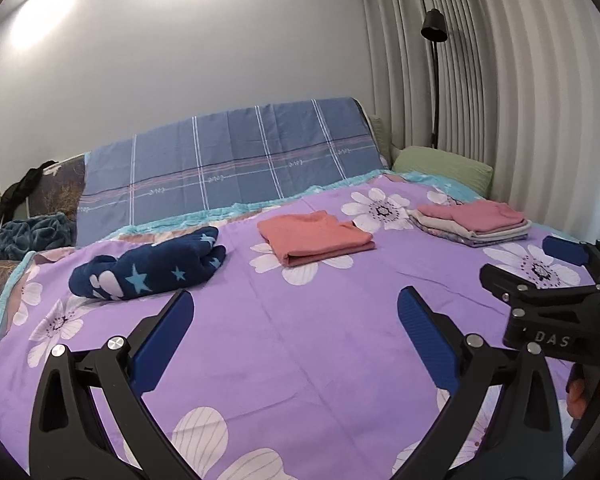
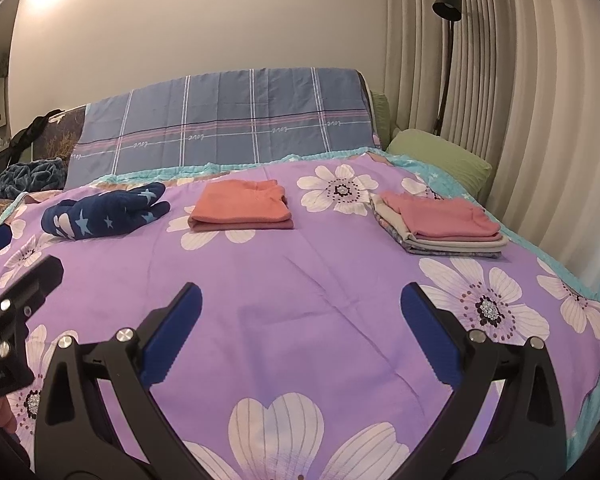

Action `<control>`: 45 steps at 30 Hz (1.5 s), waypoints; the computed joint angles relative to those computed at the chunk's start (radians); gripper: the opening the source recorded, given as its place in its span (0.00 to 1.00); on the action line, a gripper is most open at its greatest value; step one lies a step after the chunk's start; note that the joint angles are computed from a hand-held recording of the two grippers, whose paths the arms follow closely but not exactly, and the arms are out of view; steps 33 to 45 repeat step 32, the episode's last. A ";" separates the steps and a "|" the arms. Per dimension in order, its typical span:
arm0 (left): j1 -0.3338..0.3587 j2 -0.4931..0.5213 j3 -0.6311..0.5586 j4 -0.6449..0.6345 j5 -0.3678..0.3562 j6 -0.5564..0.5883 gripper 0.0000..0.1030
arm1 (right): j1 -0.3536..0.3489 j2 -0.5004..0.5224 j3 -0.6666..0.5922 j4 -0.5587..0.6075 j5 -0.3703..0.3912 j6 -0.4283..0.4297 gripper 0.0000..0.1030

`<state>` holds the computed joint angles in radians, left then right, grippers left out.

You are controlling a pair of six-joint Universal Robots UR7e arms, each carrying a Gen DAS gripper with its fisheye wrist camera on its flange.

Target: Fold small clothes

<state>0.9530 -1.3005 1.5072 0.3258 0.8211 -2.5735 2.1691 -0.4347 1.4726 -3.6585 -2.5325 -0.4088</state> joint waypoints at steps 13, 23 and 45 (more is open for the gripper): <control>0.014 0.024 -0.036 0.085 0.041 -0.037 0.99 | 0.001 0.011 -0.015 -0.001 -0.012 -0.012 0.98; 0.016 0.035 -0.042 0.101 0.038 -0.037 0.99 | -0.002 0.013 -0.018 0.007 -0.018 -0.012 0.98; 0.020 0.045 -0.053 0.119 0.032 -0.049 0.99 | -0.006 0.022 -0.029 0.011 -0.029 -0.028 0.98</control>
